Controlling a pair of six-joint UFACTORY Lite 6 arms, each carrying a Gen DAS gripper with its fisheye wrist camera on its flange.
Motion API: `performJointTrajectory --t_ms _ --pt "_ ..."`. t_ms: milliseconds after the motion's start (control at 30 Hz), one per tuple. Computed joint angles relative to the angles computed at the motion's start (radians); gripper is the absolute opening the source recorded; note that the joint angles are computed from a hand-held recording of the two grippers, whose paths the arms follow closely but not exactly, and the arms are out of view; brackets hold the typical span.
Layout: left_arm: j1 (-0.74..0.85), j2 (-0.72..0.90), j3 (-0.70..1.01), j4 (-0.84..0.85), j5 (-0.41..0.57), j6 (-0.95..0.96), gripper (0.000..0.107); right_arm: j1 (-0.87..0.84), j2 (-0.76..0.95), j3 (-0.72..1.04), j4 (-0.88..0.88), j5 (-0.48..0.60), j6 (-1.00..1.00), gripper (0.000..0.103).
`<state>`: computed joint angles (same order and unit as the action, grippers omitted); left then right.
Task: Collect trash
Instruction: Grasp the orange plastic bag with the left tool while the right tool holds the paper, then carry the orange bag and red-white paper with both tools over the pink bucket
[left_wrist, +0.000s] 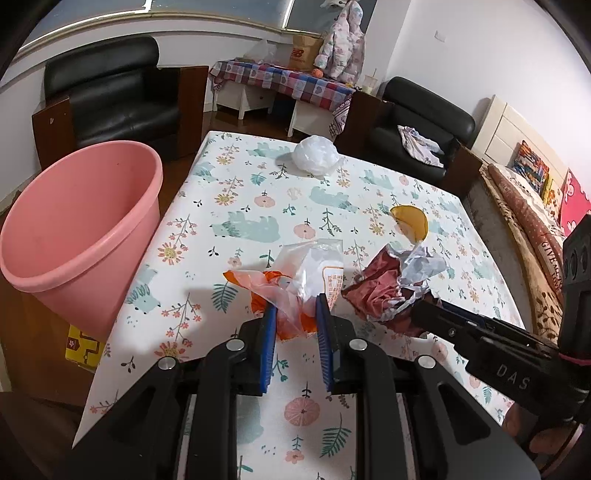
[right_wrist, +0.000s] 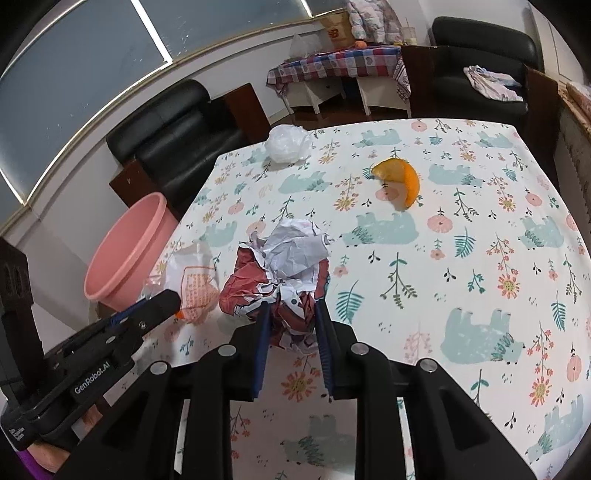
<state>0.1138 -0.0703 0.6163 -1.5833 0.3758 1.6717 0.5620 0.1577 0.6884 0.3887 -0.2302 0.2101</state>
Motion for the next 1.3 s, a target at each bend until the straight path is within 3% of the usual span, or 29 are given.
performJointTrajectory --t_ms 500,700,967,1300 --pt "0.008 0.018 -0.004 0.039 0.000 -0.011 0.021 0.077 0.077 0.079 0.461 0.043 -0.464 0.033" --pt "0.050 -0.003 -0.027 0.033 0.035 0.015 0.021 0.096 0.082 0.086 0.397 0.030 -0.419 0.026" --pt "0.146 -0.079 -0.032 0.052 0.100 0.005 0.021 0.160 0.049 0.107 0.490 -0.052 -0.548 0.023" --pt "0.289 -0.103 0.021 -0.032 0.117 0.107 0.021 0.199 0.140 0.343 0.689 -0.034 -0.817 0.023"
